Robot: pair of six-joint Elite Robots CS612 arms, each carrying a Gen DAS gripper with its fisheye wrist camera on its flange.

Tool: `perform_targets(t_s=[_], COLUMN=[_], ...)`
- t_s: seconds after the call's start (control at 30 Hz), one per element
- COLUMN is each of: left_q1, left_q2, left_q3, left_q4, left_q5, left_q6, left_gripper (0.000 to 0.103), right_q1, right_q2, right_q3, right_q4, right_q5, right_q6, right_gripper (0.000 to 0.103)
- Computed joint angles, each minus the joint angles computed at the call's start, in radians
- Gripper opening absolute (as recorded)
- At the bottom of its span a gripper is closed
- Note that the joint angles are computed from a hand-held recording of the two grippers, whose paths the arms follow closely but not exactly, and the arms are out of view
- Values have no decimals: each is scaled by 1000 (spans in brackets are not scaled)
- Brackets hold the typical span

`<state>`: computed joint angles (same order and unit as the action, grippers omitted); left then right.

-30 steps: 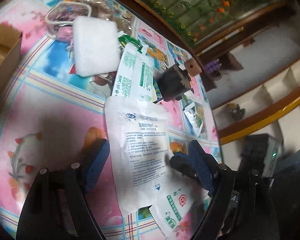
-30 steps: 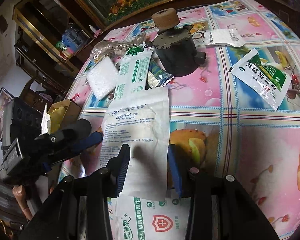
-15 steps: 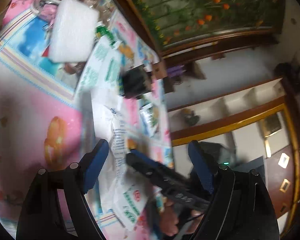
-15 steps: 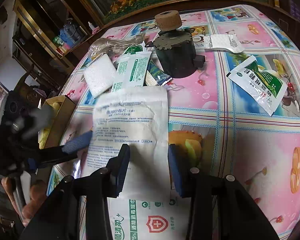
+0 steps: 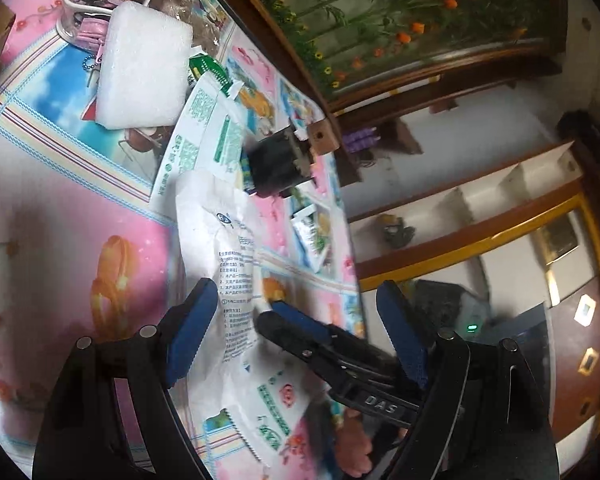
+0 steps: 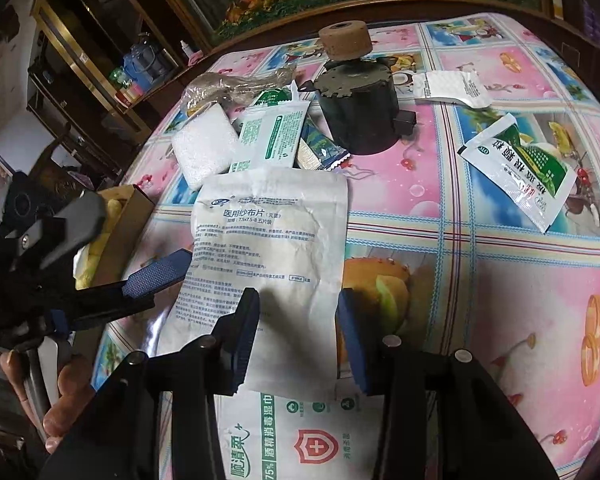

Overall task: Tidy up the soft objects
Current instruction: 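Bring the open right gripper around the white gauze packet while the left approaches it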

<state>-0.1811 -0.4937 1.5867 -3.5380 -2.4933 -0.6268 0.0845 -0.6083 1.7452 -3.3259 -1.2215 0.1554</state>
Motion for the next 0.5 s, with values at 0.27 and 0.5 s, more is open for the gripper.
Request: perform_targets(t_s=[0.27,0.5], left_q1=[-14,-19], left_q2=[-26,-37], left_q3=[31,43], left_q4=[82,95], left_q5=[92,117], left_q6=[93,123], left_gripper=[81,81], right_q1=[11,18], right_q2=[-3,10], right_q3=[0,-21], right_q4=[0,-22], right_q5=[-44,-61], right_q6=[-20,7], right_gripper=[45,53])
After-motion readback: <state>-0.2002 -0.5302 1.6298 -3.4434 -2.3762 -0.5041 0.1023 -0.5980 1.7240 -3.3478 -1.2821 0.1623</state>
